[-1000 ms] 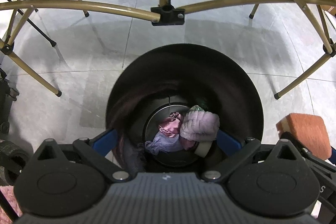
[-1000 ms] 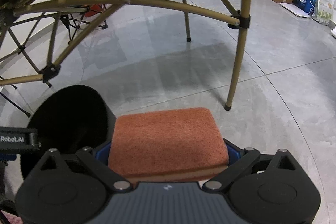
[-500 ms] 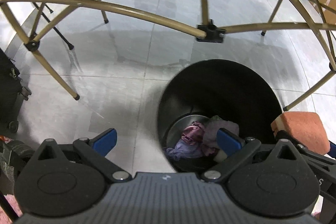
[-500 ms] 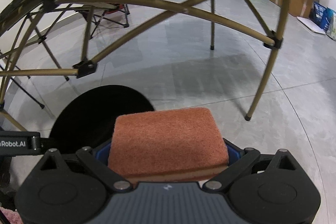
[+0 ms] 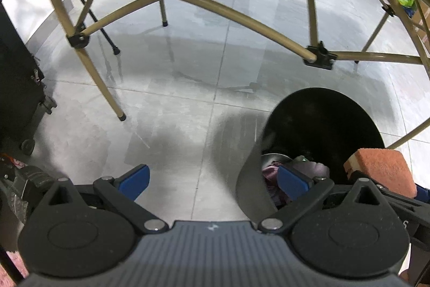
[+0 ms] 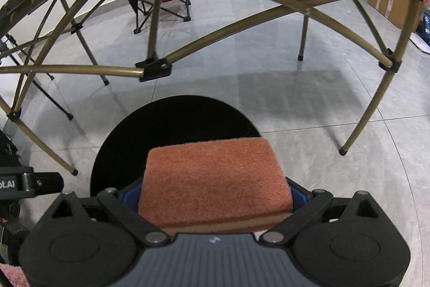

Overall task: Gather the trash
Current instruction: 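Move the right tool over the bin and open it to drop the orange sponge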

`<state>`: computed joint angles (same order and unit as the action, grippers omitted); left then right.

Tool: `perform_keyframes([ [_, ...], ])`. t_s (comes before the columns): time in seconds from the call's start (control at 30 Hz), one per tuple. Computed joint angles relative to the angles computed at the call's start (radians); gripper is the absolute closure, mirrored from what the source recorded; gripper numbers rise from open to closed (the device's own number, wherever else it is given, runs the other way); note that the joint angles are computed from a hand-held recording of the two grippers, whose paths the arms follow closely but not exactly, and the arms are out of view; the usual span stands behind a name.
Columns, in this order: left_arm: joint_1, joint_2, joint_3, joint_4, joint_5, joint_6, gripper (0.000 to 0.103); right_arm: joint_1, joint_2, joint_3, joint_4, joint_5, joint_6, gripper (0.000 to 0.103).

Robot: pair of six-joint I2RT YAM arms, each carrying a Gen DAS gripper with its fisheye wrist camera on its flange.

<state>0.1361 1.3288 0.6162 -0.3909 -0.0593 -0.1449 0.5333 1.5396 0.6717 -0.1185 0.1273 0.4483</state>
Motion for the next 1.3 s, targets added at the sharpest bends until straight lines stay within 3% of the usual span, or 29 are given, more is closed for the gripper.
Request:
perform_keyframes([
  [0.63,0.248,0.028,-0.061,0.069,0.057,0.156,0.000,0.083,0.180,0.157,-0.069,0.006,0.045,0.004],
  [1.3,0.327,0.088,-0.061,0.095,0.061,0.198,0.000,0.100,0.327,0.271,-0.106,-0.018,0.055,0.003],
])
